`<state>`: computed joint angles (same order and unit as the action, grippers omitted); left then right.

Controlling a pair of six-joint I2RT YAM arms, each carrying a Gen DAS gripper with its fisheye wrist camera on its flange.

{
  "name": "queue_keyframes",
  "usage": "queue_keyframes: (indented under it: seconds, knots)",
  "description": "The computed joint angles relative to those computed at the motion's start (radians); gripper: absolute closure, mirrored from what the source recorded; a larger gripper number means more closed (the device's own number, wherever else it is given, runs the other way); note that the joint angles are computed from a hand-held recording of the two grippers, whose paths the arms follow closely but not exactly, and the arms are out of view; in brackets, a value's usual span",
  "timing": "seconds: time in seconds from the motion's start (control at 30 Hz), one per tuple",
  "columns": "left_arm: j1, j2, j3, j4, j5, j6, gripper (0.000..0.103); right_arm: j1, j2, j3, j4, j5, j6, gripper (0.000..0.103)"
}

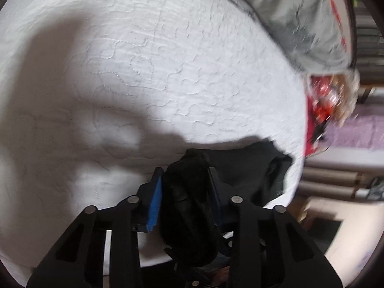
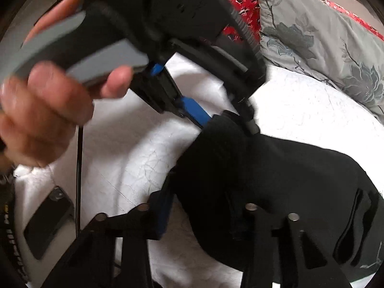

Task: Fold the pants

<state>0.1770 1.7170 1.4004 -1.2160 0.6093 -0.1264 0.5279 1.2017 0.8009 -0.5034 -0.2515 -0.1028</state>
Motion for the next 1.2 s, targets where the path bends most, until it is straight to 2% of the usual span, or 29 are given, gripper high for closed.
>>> queue_keyframes:
  seconds: [0.1, 0.27, 0.37, 0.5, 0.63, 0.73, 0.8, 0.87, 0.93, 1.0, 1.03, 1.1, 1.13, 1.17, 1.2]
  knots:
    - [0.008, -0.043, -0.018, 0.006, 0.062, -0.047, 0.073, -0.086, -0.032, 0.019, -0.046, -0.093, -0.011, 0.071]
    - [-0.058, -0.110, -0.005, 0.019, 0.084, -0.162, 0.074, -0.225, -0.069, 0.060, -0.141, -0.219, -0.074, 0.071]
    - [-0.157, -0.127, 0.028, 0.053, 0.069, -0.274, 0.074, -0.333, -0.079, 0.088, -0.212, -0.306, -0.124, 0.071]
    - [-0.320, -0.077, 0.099, 0.119, 0.031, -0.421, 0.074, -0.567, -0.058, 0.149, -0.352, -0.467, -0.256, 0.071]
    - [-0.510, 0.059, 0.220, 0.189, -0.026, -0.553, 0.074, -0.845, 0.077, 0.255, -0.544, -0.610, -0.439, 0.071]
    - [-0.636, 0.223, 0.366, 0.181, -0.092, -0.624, 0.074, -1.018, 0.228, 0.339, -0.648, -0.640, -0.560, 0.071]
    - [-0.693, 0.303, 0.438, 0.164, -0.129, -0.664, 0.074, -1.103, 0.357, 0.399, -0.680, -0.611, -0.587, 0.068]
    - [-0.720, 0.311, 0.451, 0.178, -0.155, -0.696, 0.074, -1.152, 0.447, 0.440, -0.686, -0.569, -0.582, 0.065]
    - [-0.716, 0.264, 0.413, 0.226, -0.123, -0.717, 0.074, -1.202, 0.537, 0.498, -0.719, -0.543, -0.588, 0.063]
    - [-0.697, 0.160, 0.322, 0.296, -0.103, -0.736, 0.074, -1.245, 0.621, 0.587, -0.834, -0.566, -0.662, 0.063]
    - [-0.685, 0.107, 0.282, 0.319, -0.107, -0.734, 0.072, -1.256, 0.642, 0.618, -0.872, -0.575, -0.687, 0.063]
    - [-0.652, -0.026, 0.182, 0.347, -0.164, -0.718, 0.054, -1.289, 0.688, 0.719, -0.979, -0.637, -0.763, 0.058]
    - [-0.642, -0.075, 0.144, 0.351, -0.209, -0.713, 0.037, -1.294, 0.694, 0.745, -1.002, -0.657, -0.781, 0.045]
    - [-0.631, -0.142, 0.082, 0.358, -0.273, -0.709, 0.028, -1.292, 0.701, 0.773, -1.017, -0.671, -0.790, 0.037]
    - [-0.622, -0.185, 0.028, 0.367, -0.304, -0.710, 0.028, -1.280, 0.707, 0.798, -1.025, -0.676, -0.791, 0.026]
